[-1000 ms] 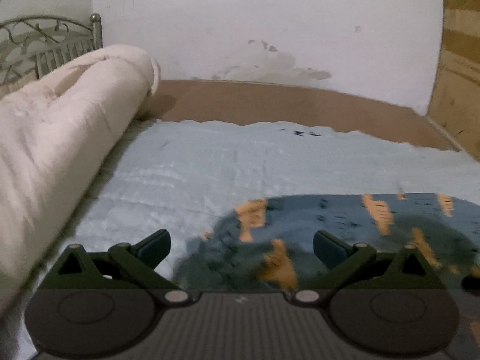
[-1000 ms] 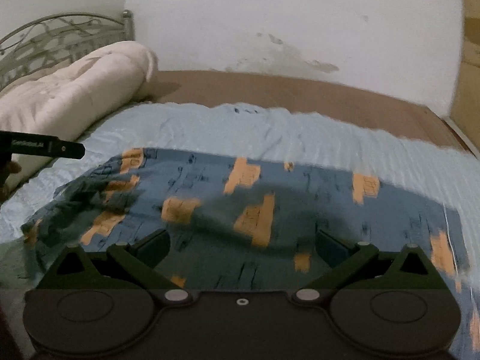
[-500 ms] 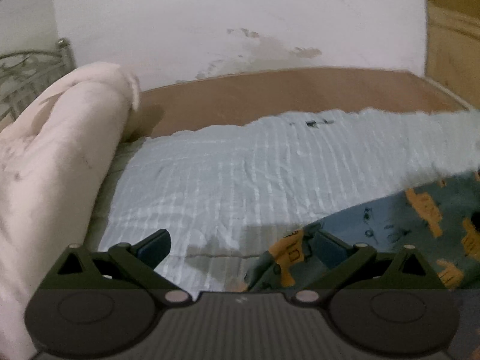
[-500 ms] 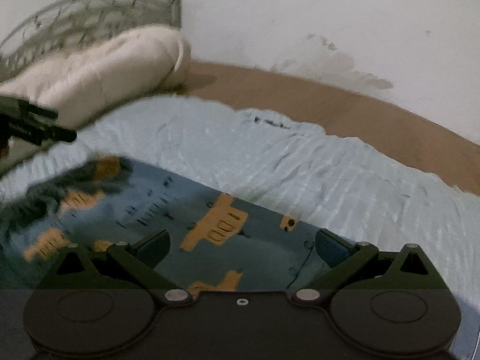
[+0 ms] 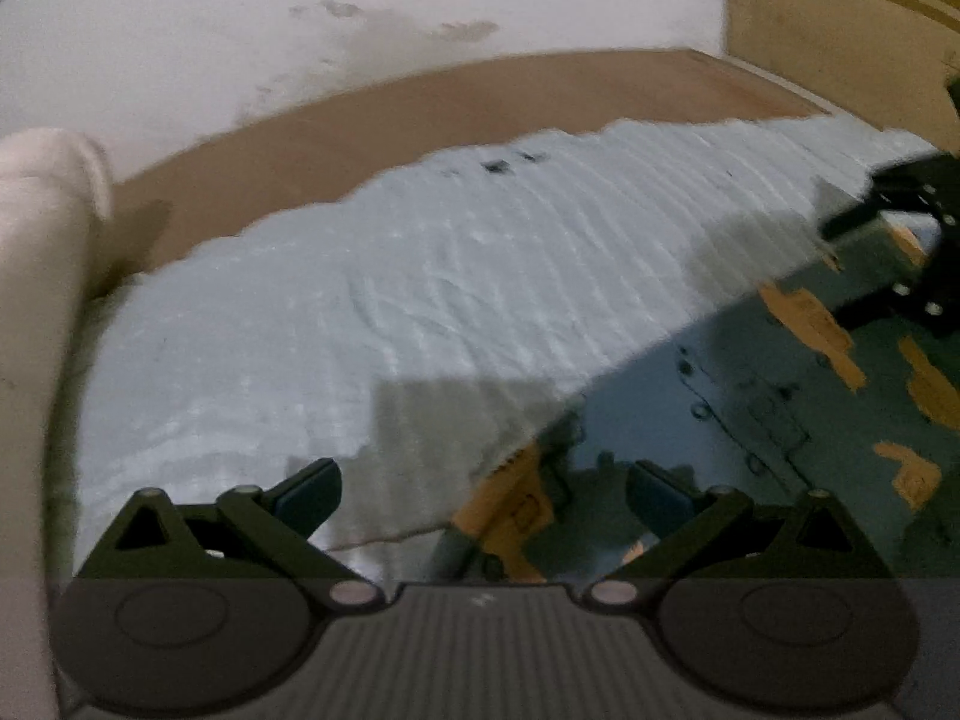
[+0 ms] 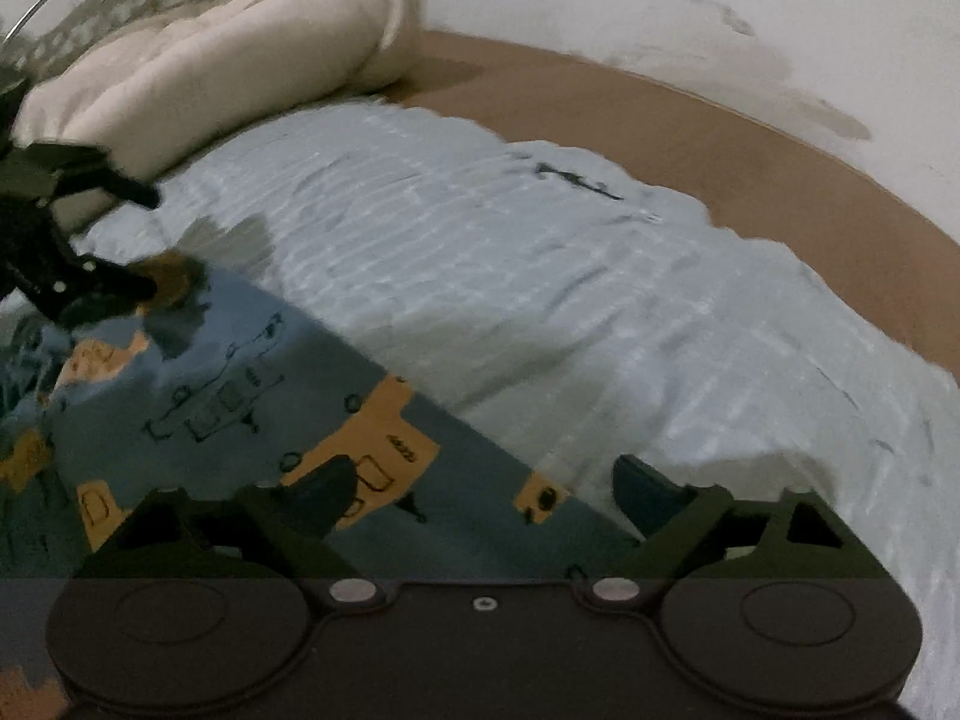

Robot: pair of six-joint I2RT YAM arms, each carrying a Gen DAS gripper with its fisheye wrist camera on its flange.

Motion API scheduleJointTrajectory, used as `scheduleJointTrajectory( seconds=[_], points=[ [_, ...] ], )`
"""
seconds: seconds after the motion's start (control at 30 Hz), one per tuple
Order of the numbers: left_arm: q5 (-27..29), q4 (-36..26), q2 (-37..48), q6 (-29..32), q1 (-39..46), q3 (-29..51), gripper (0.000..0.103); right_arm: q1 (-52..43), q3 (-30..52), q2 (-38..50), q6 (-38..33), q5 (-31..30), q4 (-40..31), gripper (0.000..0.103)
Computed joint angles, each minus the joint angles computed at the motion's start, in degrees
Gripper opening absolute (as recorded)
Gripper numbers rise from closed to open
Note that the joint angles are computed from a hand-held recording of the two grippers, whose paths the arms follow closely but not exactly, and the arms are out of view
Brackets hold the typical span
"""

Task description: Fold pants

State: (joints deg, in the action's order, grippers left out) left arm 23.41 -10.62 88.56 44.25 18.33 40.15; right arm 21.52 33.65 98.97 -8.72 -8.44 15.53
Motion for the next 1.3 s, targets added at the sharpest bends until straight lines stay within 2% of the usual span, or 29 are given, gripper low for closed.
scheduleJointTrajectory(
  seconds=[0.1,0.17,0.2,0.3,0.37,0.4,0.43,0.47,0.53,0.57,0.73,0.83,0.93,1.07,1.2,1.3],
  points=[
    [-1.64,0.33,3.18,1.21,-0.49,2.39,0.101,1.34,2.76,2.01,-3.49,2.3,-2.41,0.08],
    [-2.54,-1.54,6.0,1.22,-0.3,5.49,0.089,0.89,4.53,3.15,-4.62,2.4,-4.41,0.074],
    [-2.57,-3.16,7.18,1.01,-0.01,7.1,0.086,0.42,5.2,3.39,-4.8,1.85,-5.39,0.072],
    [0.25,-9.37,10.21,1.29,2.05,11.48,0.072,-1.05,6.23,3.74,-4.91,0.21,-7.39,0.063],
    [2.83,-13.83,11.81,1.97,2.97,13.76,0.044,-2.05,6.81,4.41,-3.64,-2.19,-9.03,0.052],
    [3.42,-15.43,12.21,2.17,3.17,14.36,0.037,-2.03,6.7,4.47,-3.17,-2.21,-9.09,0.049],
    [3.49,-16.71,12.42,2.19,3.17,14.71,0.022,-1.7,6.24,4.09,-2.43,-1.67,-8.75,0.037],
    [2.7,-17.03,12.3,1.56,2.83,14.7,0.012,-1.23,5.89,3.63,-1.33,-0.76,-8.42,0.019],
    [1.16,-15.94,10.72,-0.27,2.14,13.38,0.004,-0.49,6.5,3.14,0.82,0.98,-9.2,0.007],
    [1.07,-15.63,9.61,-0.45,1.98,12.76,0.003,0.05,6.73,2.63,0.85,1.87,-9.8,0.002],
    [2.22,-12.28,4.68,-4.62,2.23,11.43,0.002,4.53,8.26,0.6,-1.31,10.86,-10.26,0.0],
    [3.2,-8.38,2.9,-9.01,2.97,11.52,0.002,6.77,9.07,-0.22,-2.96,17.6,-5.8,0.0],
    [1.35,-5.23,3.47,-11.19,2.2,11.86,0.002,8.26,11.97,2.15,-3.61,21.51,-1.59,0.0],
    [-1.62,-4.64,8.72,-12.19,1.22,13.64,0.003,7.99,19.24,10.34,-1.57,21.42,-3.41,0.0],
    [0.56,-6.15,13.97,-11.53,3.0,15.94,0.006,7.12,20.53,15.01,0.42,18.37,-2.54,0.003],
    [1.03,-6.59,14.53,-9.88,3.78,16.44,0.021,5.5,18.22,13.89,0.42,13.93,0.15,0.016]
  ],
)
